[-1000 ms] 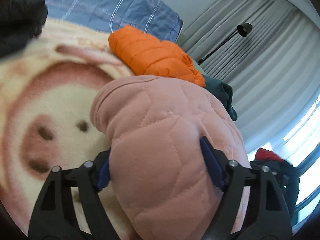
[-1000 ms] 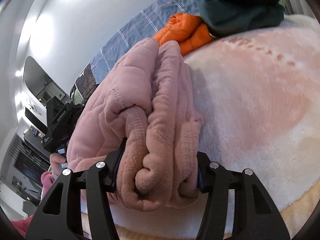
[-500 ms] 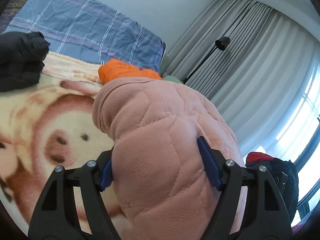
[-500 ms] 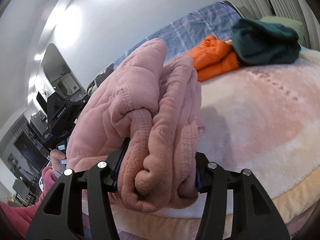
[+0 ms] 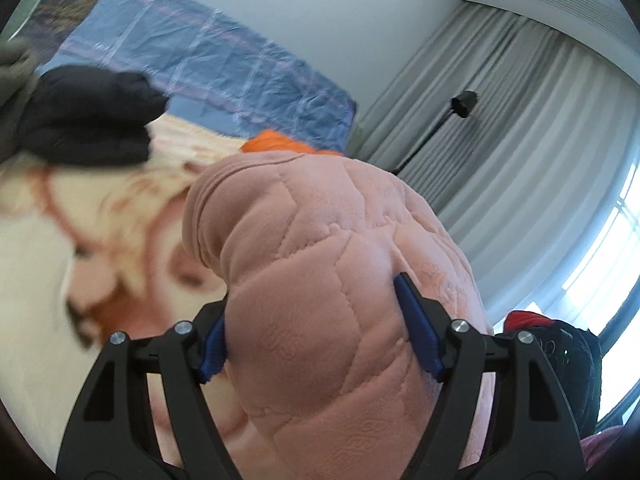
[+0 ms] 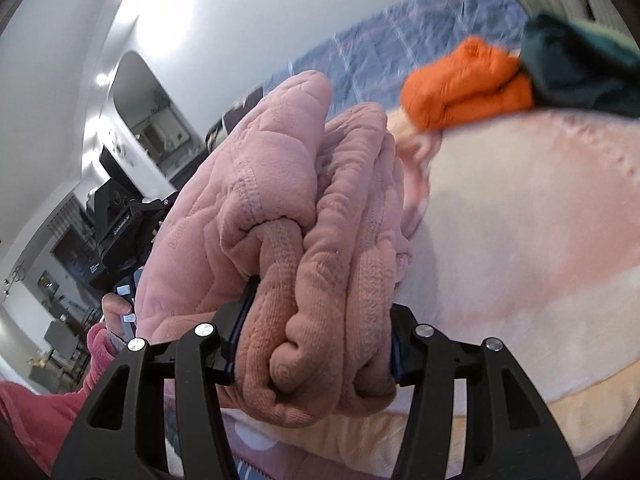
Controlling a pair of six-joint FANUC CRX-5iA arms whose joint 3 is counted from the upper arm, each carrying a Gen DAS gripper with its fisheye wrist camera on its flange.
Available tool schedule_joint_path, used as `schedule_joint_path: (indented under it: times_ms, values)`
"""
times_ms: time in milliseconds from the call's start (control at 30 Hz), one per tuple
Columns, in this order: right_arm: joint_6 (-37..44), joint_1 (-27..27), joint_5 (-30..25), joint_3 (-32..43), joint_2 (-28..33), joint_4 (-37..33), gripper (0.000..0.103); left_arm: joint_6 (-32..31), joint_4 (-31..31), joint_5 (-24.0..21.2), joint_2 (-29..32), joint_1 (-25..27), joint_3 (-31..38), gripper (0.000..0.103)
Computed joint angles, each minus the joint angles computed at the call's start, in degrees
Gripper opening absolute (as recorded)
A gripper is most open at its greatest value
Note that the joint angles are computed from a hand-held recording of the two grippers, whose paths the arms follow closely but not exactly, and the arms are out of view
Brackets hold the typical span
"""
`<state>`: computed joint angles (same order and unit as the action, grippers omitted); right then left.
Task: Fold large clothes
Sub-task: 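Lift the folded pink jacket bundle with both tools gripping it, then carry the pink bundle beside the orange jacket and lower it with both tools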
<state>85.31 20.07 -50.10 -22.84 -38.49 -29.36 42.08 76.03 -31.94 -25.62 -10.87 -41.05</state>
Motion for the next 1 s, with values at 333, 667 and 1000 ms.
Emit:
schedule_joint_path:
  times_ms: [333,667,1000]
  values:
    - [13.95,-9.04,-7.36,11.54,11.64,-12.43,0.054,3.15,-2.79,-0.95,2.27,3.95,2.92,0.074]
    - [21.49,-17.38,-7.28,36.37,35.81,-25.75,0.054,-3.21,-3.75,1.00,24.89,4.98,32.52,0.074]
    - [10.78,-15.50,-0.46,53.39,55.51,-24.29,0.054,17.00,-26.54,-6.82,51.66,9.03,70.56,0.074]
